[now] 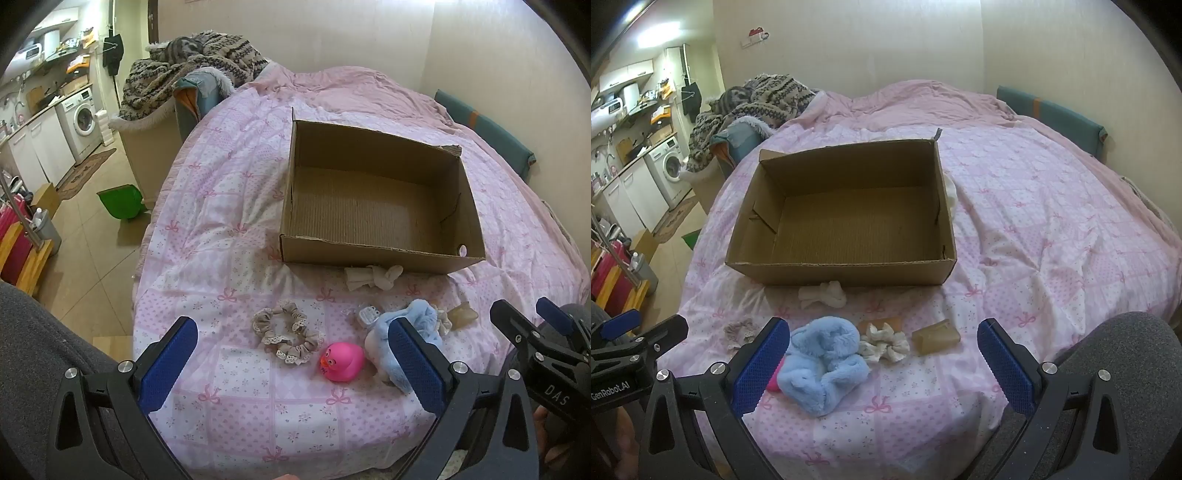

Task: Organize soft objects
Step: 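Move both tools toward the soft items in front of the box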

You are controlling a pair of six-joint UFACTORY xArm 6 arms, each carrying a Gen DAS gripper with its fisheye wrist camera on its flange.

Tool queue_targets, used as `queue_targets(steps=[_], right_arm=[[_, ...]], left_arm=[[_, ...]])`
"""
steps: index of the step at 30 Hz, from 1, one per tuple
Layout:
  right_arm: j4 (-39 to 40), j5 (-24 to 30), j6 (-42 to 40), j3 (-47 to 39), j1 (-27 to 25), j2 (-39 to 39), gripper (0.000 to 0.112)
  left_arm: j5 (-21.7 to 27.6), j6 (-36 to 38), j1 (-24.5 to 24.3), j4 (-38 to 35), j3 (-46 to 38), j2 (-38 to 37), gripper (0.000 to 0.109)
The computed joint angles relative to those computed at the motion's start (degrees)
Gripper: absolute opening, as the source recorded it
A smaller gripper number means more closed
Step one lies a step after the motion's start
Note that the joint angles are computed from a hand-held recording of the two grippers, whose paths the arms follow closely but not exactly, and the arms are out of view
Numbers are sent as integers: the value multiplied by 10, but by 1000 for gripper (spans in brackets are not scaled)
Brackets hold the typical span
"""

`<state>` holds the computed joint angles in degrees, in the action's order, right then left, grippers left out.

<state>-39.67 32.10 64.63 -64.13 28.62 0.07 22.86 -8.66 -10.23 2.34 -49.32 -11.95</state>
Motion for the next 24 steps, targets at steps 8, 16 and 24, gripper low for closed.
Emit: queue_targets(steps=[8, 16, 24], right_arm=[[2, -2, -1, 2, 0, -1, 103], [0, 0, 1, 0, 0, 0, 103], [1, 1, 0, -1, 0, 1, 103]], left_arm=[[2, 7, 1, -7, -2, 0, 103], [2, 7, -1, -7, -6, 3, 103], [1, 7, -1, -7, -1, 1, 103]])
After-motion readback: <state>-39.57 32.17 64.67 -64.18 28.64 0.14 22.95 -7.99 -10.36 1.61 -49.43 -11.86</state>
